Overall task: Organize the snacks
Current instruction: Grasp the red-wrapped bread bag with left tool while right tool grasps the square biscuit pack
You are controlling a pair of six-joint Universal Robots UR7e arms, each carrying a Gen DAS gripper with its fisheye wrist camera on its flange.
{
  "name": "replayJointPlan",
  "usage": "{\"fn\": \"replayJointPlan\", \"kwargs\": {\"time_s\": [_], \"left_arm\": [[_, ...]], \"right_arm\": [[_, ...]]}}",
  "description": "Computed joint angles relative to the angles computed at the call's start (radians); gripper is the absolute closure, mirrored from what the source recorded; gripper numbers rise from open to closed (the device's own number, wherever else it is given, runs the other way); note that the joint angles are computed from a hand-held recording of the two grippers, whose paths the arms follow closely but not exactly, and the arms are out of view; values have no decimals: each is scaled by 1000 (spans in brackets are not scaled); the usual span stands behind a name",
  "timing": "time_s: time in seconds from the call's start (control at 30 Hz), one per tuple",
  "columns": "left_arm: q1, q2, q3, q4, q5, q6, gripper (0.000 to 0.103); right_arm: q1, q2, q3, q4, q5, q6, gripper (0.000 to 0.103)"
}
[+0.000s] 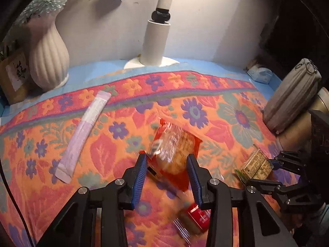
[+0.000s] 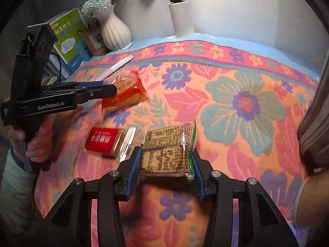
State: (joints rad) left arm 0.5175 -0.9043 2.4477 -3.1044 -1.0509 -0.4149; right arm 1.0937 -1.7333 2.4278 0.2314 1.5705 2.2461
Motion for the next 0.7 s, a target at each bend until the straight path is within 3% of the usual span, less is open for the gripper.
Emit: {"fn": "replayJointPlan", "kwargs": {"time_s": [0.07, 0.17, 0.2, 0.27, 0.37, 0.4, 0.47, 0.53, 0.7], "left_arm": [[-28, 5, 8, 9, 8, 8, 47], [-96, 62, 4, 8, 172, -1, 15], [-101, 82, -8, 9, 204, 12, 14], [-88, 106, -38, 14, 204, 66, 14], [-66, 147, -81, 34, 192, 129, 18], [-59, 159, -91, 43, 183, 140, 32], [-63, 176, -91, 43, 193, 142, 47], [-74, 178, -74, 8, 204, 142, 52], [-96, 149, -43, -18, 242, 83, 54]], "right_arm": [[-61, -52, 26, 43, -36, -41, 57], [-137, -118, 67, 84, -66, -118, 52], [-168, -149, 88, 91, -80, -158, 51], [-196, -196, 115, 89, -86, -218, 51], [-214, -238, 131, 69, -79, -246, 38], [-247, -259, 140, 77, -105, -267, 34], [-294, -262, 136, 100, -145, -294, 34], [-326, -269, 138, 111, -178, -324, 34], [-269, -240, 125, 88, -144, -262, 32]]}}
